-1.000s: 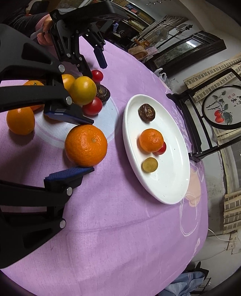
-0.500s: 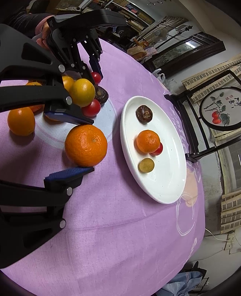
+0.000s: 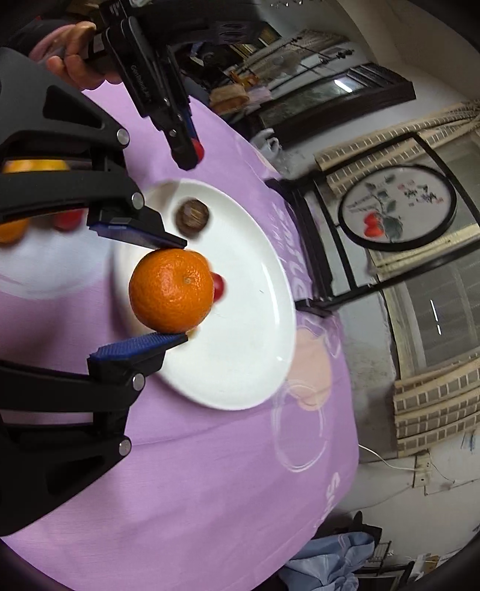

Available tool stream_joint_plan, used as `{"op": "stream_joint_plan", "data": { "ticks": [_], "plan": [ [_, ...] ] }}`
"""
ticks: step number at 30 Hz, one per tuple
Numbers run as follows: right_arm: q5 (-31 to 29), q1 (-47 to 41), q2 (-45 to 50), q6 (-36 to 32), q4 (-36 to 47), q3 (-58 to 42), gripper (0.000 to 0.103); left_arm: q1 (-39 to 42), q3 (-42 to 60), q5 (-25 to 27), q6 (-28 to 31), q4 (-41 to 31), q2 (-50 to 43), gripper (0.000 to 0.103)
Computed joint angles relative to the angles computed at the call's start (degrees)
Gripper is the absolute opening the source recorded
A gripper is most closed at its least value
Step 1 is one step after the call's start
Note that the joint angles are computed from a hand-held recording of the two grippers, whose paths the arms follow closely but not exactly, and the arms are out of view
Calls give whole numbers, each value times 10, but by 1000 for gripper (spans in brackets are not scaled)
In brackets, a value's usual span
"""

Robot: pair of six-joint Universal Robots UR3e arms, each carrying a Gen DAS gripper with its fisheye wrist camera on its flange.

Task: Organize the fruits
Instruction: 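Drop the tomato and tangerine onto the white plate from both tools, then grasp a dark brown fruit with the left tool while the right tool grasps a yellow citrus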

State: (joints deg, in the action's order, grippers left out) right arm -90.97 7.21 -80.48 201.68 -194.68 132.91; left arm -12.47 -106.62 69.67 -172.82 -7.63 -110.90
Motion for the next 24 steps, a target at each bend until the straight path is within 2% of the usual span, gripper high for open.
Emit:
{"op": "stream_joint_plan", "data": {
  "ticks": [5,11,12,13,15,17,20,24],
  "plan": [
    [35,-35,46,-10,1,-32,45,-42,157,49,-20,-64,-106,28],
    [52,-41,75,-21,-6,-50,46,-48,212,68,-29,-95,-142,31],
    [47,-38,74,-21,-3,-51,46,-47,208,68,-30,-92,-140,45],
    [44,-36,66,-20,2,-47,48,-46,203,69,-31,-87,-137,71],
    [46,-37,37,-12,-8,-24,54,-44,169,82,-40,-56,-114,93],
    [62,-37,-3,-14,-26,5,56,-34,133,77,-45,-39,-80,93],
    [36,0,-45,-26,-45,30,63,-7,58,50,-53,-28,-10,101],
    [34,48,-48,-35,-40,40,63,15,-40,55,-44,0,52,101]
  ]
}}
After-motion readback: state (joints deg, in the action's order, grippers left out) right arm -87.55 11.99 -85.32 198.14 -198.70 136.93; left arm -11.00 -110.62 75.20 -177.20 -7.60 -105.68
